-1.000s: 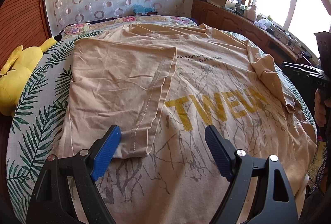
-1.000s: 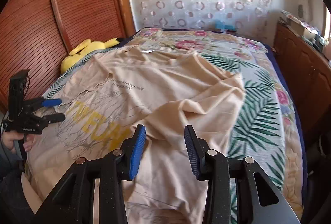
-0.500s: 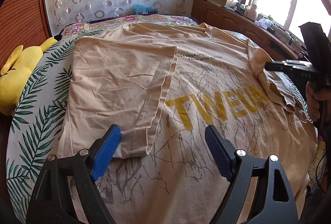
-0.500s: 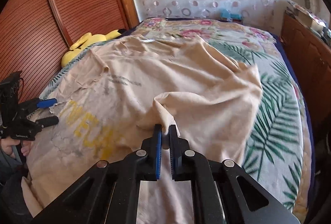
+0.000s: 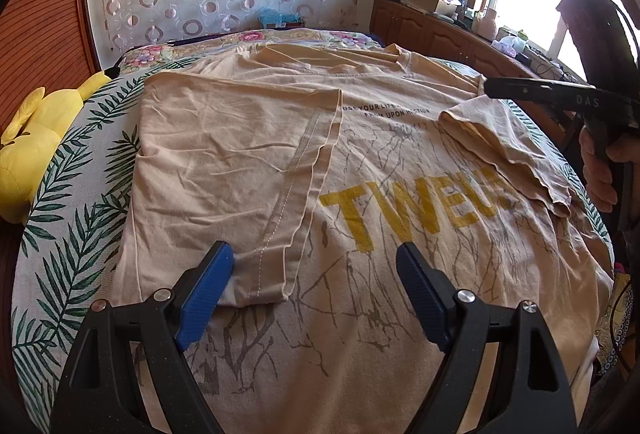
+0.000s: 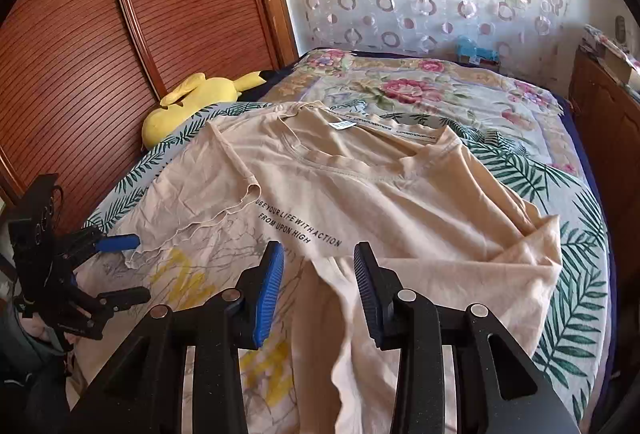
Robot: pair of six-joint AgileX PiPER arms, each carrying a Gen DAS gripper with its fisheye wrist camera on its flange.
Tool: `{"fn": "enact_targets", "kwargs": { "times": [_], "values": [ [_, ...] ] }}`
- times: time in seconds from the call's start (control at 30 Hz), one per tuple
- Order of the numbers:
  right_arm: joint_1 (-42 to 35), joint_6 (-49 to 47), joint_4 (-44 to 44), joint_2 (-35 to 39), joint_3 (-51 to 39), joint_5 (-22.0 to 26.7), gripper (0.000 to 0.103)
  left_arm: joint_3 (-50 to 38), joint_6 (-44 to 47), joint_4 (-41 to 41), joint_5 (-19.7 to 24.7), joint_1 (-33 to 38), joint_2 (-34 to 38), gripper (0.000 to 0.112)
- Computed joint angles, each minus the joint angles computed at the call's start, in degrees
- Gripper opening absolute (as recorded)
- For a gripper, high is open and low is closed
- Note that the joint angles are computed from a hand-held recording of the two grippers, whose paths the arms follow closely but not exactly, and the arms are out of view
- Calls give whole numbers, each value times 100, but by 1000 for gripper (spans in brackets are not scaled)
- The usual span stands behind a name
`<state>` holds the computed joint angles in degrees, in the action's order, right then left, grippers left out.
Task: Fold small clothes
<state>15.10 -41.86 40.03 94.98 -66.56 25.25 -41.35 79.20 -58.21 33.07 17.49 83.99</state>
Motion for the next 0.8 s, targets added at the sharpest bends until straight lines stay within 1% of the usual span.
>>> {"fn": "enact_targets", "kwargs": {
  "times": [0.1, 0.23, 0.37, 0.43, 0.5, 0.57, 0.6, 0.63, 0.7, 0.73, 0.8],
  "values": [
    [-18, 441, -555, -291, 422, -255, 38, 10, -8, 16, -53, -28, 0, 84],
    [-165, 480, -697, -623, 1056, -404, 38, 19, 14, -2, -66, -31, 6, 84],
    [-78, 638, -944, -965, 1670, -556, 38, 20, -2, 9, -79, -45, 2, 84],
    [-28, 526, -826, -1158, 1937, -587, 38, 24, -3, 22, -93, -47, 0, 84],
    [-30, 129, -314, -1269, 2151, -495, 38, 33, 4, 23, -98, -43, -8, 84],
    [58, 109, -297, -1359, 2309, -514, 38, 46, -17, 48, -114, -53, -26, 84],
    [170, 291, -486, -1401, 2375, -588, 36, 54, -23, 59, -122, -55, -35, 84],
    [225, 448, -664, -1436, 2416, -626, 31, 57, -15, 64, -119, -45, -39, 84],
    [311, 757, -1017, -1447, 2416, -671, 13, 53, -55, 80, -152, -86, -37, 84],
    [326, 732, -1012, -1449, 2406, -631, 7, 54, -49, 80, -149, -80, -38, 84],
    [294, 411, -750, -1499, 2401, -444, 3, 44, -47, 69, -165, -95, -19, 84]
  ]
}}
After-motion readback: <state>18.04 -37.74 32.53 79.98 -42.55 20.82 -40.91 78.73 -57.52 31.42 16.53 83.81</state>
